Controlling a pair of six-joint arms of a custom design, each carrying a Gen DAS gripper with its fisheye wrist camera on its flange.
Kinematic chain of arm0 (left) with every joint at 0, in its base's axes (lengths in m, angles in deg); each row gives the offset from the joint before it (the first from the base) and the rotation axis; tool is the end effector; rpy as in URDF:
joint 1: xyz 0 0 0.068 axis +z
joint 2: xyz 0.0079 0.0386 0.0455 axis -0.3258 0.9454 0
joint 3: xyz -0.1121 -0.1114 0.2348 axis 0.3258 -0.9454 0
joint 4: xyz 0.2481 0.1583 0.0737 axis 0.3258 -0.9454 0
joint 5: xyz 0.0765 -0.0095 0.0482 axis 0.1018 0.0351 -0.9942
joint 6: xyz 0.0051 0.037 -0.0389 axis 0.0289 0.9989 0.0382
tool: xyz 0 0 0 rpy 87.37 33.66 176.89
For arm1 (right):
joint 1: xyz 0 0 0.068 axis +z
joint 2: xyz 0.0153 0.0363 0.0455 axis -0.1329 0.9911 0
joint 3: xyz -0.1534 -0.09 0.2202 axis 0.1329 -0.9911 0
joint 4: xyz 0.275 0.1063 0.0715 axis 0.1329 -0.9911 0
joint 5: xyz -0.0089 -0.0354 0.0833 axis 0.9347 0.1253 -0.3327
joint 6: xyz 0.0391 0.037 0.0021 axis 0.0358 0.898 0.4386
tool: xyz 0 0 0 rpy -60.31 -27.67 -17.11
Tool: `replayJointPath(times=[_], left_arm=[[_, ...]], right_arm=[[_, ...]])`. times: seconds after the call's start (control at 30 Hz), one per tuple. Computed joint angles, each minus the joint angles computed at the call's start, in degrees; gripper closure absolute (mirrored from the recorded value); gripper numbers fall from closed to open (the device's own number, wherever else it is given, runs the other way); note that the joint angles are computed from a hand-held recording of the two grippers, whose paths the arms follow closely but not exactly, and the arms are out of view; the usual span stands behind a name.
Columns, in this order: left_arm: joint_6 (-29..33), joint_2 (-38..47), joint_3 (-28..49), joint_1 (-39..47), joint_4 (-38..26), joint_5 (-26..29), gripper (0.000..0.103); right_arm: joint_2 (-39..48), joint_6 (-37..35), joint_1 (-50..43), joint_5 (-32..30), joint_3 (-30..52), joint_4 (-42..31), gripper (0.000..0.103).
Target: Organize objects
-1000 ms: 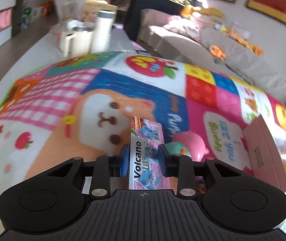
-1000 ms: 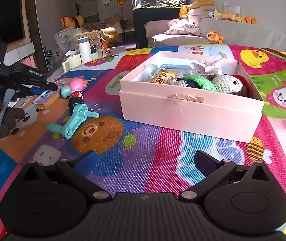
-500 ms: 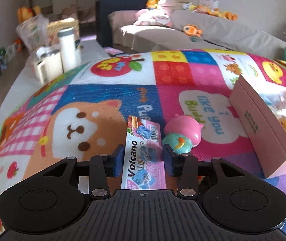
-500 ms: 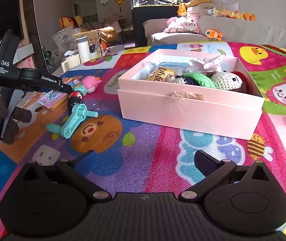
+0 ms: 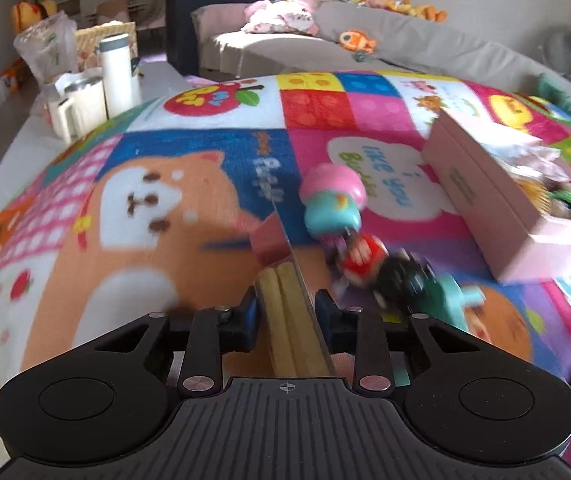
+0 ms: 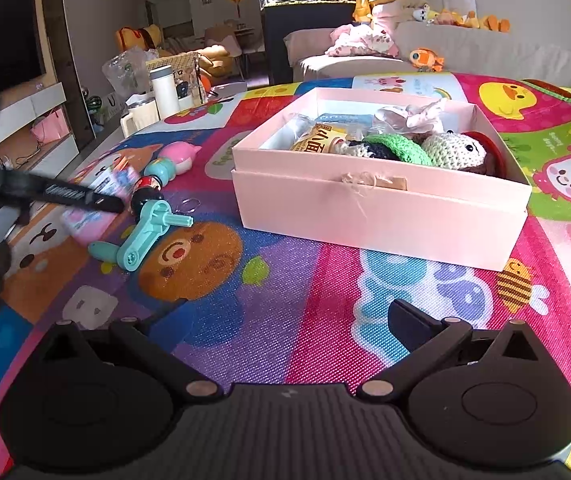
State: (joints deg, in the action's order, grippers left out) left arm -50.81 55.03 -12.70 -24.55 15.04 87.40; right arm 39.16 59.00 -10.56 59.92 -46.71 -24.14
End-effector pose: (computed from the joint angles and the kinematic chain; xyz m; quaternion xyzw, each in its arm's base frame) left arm 0.3789 -0.0478 0.0495 0.1921 0.8988 -0.1282 0.3727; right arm 0.2083 -0.0091 0.0374 0.0628 0.9019 0.0306 0.4262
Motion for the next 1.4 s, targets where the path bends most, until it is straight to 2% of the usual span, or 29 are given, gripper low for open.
replayJointPath(times=[0.13,0.2,0.37,0.47,0.57,0.73,0.83,0.9,0.93,1.03,1.13,1.3,1.4], left_arm=[[2.9,-3.9,-9.5,4.5,6.0,7.2,0.072],[3.0,-4.0,-12.9,6.1,10.7,9.5,0.072],[0.1,-3.4,-13.5,6.1,13.5,9.3,0.073],[0.1,-3.2,-13.9,5.9,14.6,9.0,0.073],[0.0,-2.9,-14.1,6.4,15.0,9.6,0.073],[-0.1,-2.8,-14.3,6.2,15.6,9.2,0.073],[-0.5,-2.4,-14.0,6.7,15.6,10.1,0.073],[-0.9,-2.2,-13.8,7.0,15.5,10.7,0.073],[-1.0,-2.2,-13.8,7.2,15.6,10.9,0.073],[-1.4,-2.1,-13.7,7.4,15.4,11.5,0.073],[-1.6,-1.9,-13.5,7.5,15.4,11.6,0.073],[-1.6,-1.8,-13.6,7.2,15.7,11.1,0.073],[-1.3,-2.0,-14.0,6.7,16.2,10.1,0.073]], right_arm=[[0.3,-1.1,0.4,-0.5,1.3,-2.2,0.000],[-0.3,-1.5,2.3,1.3,1.8,-3.2,0.000],[-4.9,-2.7,9.7,2.8,7.1,-9.8,0.000],[-2.9,-3.5,13.1,2.0,15.5,-15.9,0.000],[4.6,-3.0,15.1,3.2,26.6,-21.0,0.000],[19.1,3.9,14.8,5.0,45.5,-30.1,0.001],[26.3,5.5,13.9,3.9,54.3,-35.7,0.012],[29.5,4.3,14.4,5.4,57.6,-38.0,0.022],[30.5,3.2,14.8,6.3,58.6,-39.1,0.031],[29.2,0.4,15.7,7.0,56.3,-37.2,0.049],[26.0,-1.2,15.5,4.6,52.7,-37.3,0.050],[18.7,-6.2,16.7,7.5,42.1,-32.9,0.051],[10.5,-7.1,16.3,8.1,33.0,-28.3,0.051]])
